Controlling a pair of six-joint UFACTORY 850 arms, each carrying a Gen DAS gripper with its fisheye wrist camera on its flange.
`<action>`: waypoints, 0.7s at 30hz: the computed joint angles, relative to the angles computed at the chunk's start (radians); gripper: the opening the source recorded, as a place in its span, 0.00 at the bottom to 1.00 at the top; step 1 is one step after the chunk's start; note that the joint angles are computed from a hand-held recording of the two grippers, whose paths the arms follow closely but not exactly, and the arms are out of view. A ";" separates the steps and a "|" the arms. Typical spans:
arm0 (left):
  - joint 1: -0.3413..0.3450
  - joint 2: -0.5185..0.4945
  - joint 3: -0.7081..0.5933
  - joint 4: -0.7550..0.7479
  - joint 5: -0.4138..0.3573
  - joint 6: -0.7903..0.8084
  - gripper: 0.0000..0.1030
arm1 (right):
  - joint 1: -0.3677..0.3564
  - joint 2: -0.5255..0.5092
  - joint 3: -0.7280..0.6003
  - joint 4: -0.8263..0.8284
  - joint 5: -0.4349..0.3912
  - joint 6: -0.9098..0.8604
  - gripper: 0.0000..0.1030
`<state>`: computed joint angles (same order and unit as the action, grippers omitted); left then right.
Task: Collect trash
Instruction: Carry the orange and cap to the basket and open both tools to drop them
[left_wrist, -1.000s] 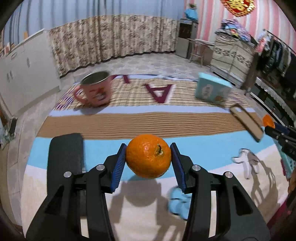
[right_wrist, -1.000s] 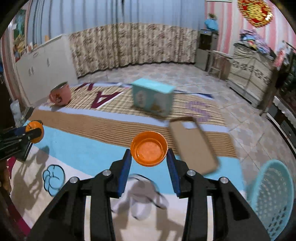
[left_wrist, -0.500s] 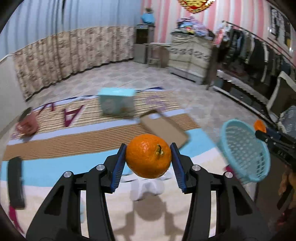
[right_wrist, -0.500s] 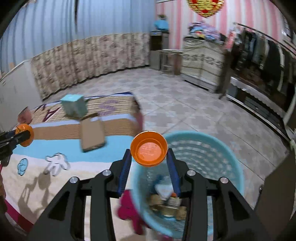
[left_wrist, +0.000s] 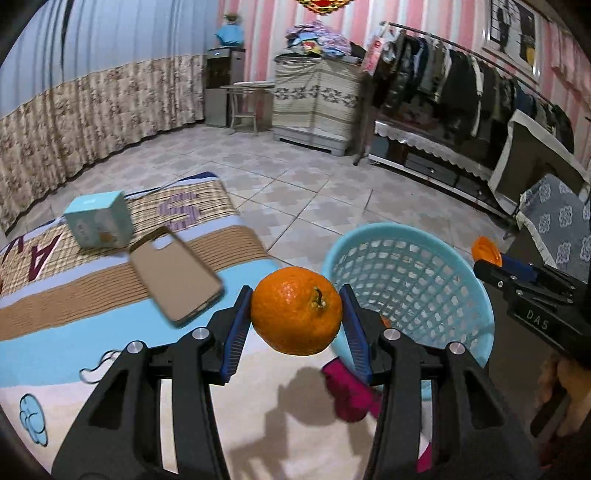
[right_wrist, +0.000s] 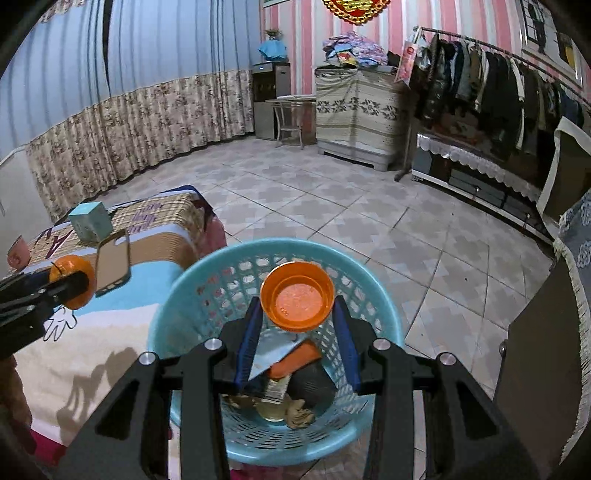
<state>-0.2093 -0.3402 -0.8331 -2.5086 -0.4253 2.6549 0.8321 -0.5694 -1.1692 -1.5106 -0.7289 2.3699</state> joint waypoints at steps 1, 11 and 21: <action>-0.012 -0.009 -0.007 -0.008 -0.003 0.007 0.45 | -0.006 0.005 0.014 -0.015 0.005 0.023 0.38; -0.092 -0.090 -0.078 -0.002 -0.015 -0.010 0.45 | -0.034 0.004 0.052 -0.079 0.029 0.125 0.38; -0.117 -0.145 -0.156 0.110 -0.024 -0.122 0.47 | -0.046 -0.005 0.052 -0.089 0.037 0.145 0.38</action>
<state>-0.3264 -0.4849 -0.9887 -2.3989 -0.4489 2.5332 0.7865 -0.5748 -1.1168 -1.5994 -0.6916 2.5152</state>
